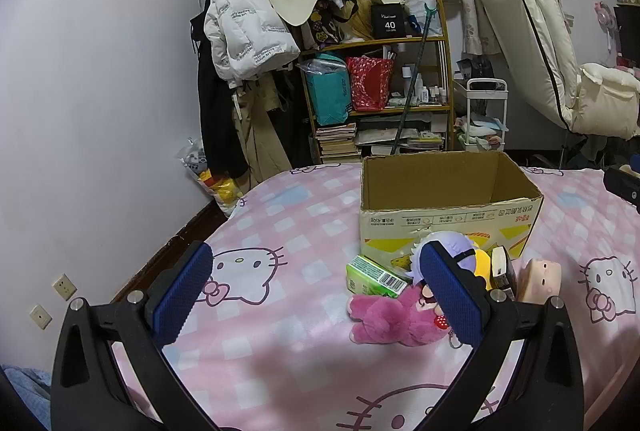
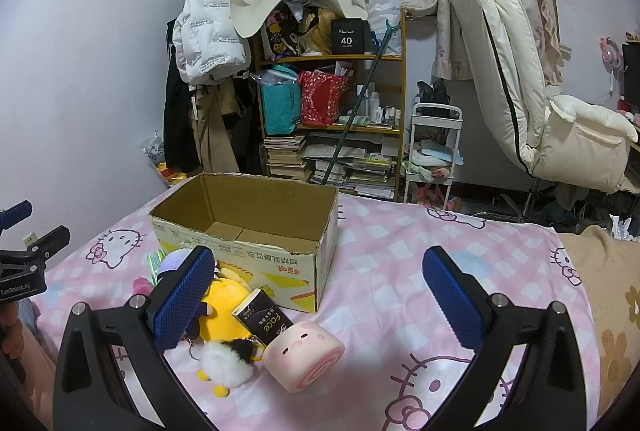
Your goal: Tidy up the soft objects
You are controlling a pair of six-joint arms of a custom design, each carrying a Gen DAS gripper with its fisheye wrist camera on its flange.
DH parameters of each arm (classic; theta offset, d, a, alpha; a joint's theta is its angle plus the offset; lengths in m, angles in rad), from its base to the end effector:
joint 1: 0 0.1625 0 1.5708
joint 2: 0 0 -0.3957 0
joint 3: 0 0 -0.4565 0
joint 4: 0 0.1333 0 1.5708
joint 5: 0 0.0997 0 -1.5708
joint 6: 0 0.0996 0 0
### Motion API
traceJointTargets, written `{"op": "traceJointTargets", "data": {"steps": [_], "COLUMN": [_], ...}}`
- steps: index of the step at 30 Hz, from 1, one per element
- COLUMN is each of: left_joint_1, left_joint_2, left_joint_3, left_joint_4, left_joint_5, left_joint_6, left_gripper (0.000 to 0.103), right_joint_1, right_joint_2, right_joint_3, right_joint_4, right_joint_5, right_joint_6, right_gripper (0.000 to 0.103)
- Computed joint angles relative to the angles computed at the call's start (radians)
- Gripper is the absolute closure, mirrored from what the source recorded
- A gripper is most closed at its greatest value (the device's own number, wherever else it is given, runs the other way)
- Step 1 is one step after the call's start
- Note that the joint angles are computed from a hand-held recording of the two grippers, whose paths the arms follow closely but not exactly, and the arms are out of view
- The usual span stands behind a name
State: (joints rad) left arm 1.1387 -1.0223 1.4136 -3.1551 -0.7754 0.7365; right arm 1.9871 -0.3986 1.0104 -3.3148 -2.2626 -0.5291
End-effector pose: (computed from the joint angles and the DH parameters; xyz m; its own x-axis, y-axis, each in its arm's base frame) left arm -0.1200 -0.7484 0.3930 -0.5731 -0.0044 -0.8195 0.7281 0.4561 -0.5116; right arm 0.4076 -0.7493 0.1116 -0.7229 -0.0089 0.6908 -0.6216 0.4447 -0.6448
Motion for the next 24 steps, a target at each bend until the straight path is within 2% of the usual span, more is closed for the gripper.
{"op": "traceJointTargets", "data": {"steps": [24], "left_joint_1": [0.0], "left_joint_2": [0.002], "left_joint_3": [-0.002], "left_joint_4": [-0.023], "left_joint_5": [-0.002], "left_joint_6": [0.019], "left_gripper": [0.001], "right_joint_1": [0.0], "right_joint_2": [0.0], "right_joint_3": [-0.001], "right_joint_4": [0.003], "right_joint_5": [-0.001], "right_joint_6": [0.001], "right_gripper": [0.0]}}
